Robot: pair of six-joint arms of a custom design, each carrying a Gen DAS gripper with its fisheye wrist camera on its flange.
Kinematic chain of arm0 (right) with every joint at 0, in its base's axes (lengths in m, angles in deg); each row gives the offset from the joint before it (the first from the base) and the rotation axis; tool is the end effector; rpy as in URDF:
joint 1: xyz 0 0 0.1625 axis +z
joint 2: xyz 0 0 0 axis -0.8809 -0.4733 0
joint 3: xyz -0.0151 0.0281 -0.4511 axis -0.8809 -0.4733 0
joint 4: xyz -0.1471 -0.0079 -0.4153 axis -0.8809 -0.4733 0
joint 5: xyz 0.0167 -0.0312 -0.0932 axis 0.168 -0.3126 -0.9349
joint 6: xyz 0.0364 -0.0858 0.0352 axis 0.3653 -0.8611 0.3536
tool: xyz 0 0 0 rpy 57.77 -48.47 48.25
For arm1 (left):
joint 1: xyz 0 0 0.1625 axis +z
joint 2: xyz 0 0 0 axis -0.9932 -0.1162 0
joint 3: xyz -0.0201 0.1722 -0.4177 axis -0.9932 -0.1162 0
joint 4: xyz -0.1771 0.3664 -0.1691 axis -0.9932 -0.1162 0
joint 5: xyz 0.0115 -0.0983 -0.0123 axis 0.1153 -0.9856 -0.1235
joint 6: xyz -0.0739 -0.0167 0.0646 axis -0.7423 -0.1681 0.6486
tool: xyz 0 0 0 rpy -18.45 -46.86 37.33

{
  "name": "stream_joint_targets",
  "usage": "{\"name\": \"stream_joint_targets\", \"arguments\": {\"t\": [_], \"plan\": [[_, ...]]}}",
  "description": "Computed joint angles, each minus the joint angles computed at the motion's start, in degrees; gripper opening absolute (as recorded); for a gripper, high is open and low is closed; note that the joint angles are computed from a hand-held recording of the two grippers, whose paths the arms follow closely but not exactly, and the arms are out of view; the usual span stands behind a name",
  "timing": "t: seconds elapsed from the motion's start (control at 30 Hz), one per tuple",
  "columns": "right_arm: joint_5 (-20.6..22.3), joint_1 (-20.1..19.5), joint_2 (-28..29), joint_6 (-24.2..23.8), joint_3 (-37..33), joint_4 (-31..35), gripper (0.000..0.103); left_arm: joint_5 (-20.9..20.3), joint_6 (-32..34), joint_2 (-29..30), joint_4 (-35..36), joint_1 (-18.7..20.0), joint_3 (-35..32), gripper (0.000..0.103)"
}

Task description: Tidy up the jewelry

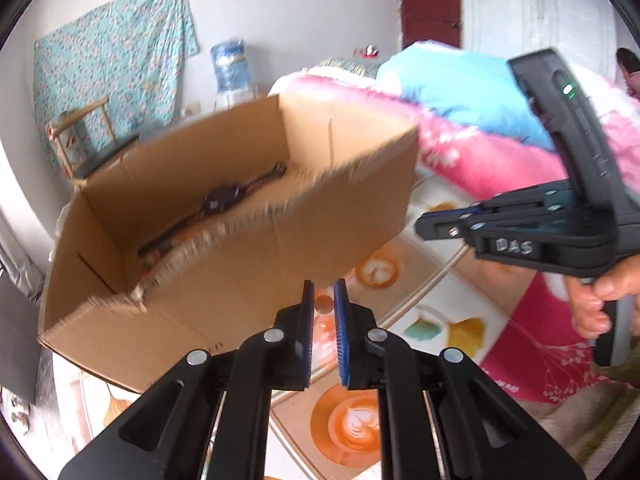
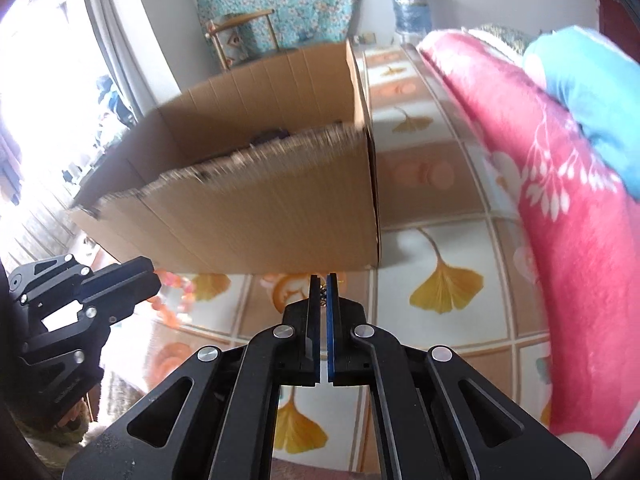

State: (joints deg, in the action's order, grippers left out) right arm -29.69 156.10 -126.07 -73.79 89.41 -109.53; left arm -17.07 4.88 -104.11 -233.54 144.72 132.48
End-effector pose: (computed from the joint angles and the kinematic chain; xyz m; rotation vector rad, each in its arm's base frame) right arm 0.1503 -0.7686 0.1422 0.4157 -2.5073 0.7111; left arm -0.1957 -0.7477 0.0829 1.0512 2.2634 -0.7059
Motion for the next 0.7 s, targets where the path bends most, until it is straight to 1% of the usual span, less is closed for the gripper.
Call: {"name": "stream_joint_targets", "arguments": {"t": [0.03,0.13,0.2,0.27,0.37,0.43,0.47,0.5,0.6,0.63,0.7], "plan": [[0.6,0.3,-0.4,0.0,0.2,-0.3,0.0,-0.7,0.5,-0.6,-0.6,-0.4,0.4,0.009],[1.8,1.2,-1.5,-1.3,0.9,-2.1,0.0,-4.6,1.6,-3.2,-1.7,-0.9,1.6,0.009],[3.4,2.0,-2.4,-2.2,1.0,-3.0,0.0,-7.3,1.7,-5.0,-2.2,-1.2,1.9,0.009],[5.3,2.7,-2.7,-3.5,0.8,-4.3,0.0,-8.8,2.1,-6.1,-2.8,-1.5,1.6,0.009],[7.8,3.3,-2.7,-5.8,0.2,-6.4,0.0,-9.6,3.2,-6.4,-4.5,-1.7,-0.5,0.009],[9.3,3.5,-2.3,-6.9,-0.7,-7.0,0.0,-8.5,4.5,-5.9,-6.1,-1.5,-2.4,0.009],[10.1,3.7,-1.8,-7.5,-1.6,-7.1,0.0,-7.8,4.8,-5.4,-5.7,-1.3,-3.8,0.009],[10.4,3.7,-1.4,-7.8,-2.2,-7.1,0.0,-7.4,4.4,-5.1,-4.5,-1.0,-4.9,0.009],[11.5,3.5,0.4,-8.0,-4.9,-6.1,0.0,-9.8,-1.0,-4.4,5.6,1.3,-10.1,0.01],[11.8,3.5,0.5,-7.9,-5.0,-5.9,0.0,-10.3,-3.7,-3.7,10.8,2.3,-12.7,0.01],[12.2,3.5,1.0,-7.5,-5.8,-5.4,0.0,-8.4,-6.5,-1.7,17.1,3.6,-17.3,0.01]]}}
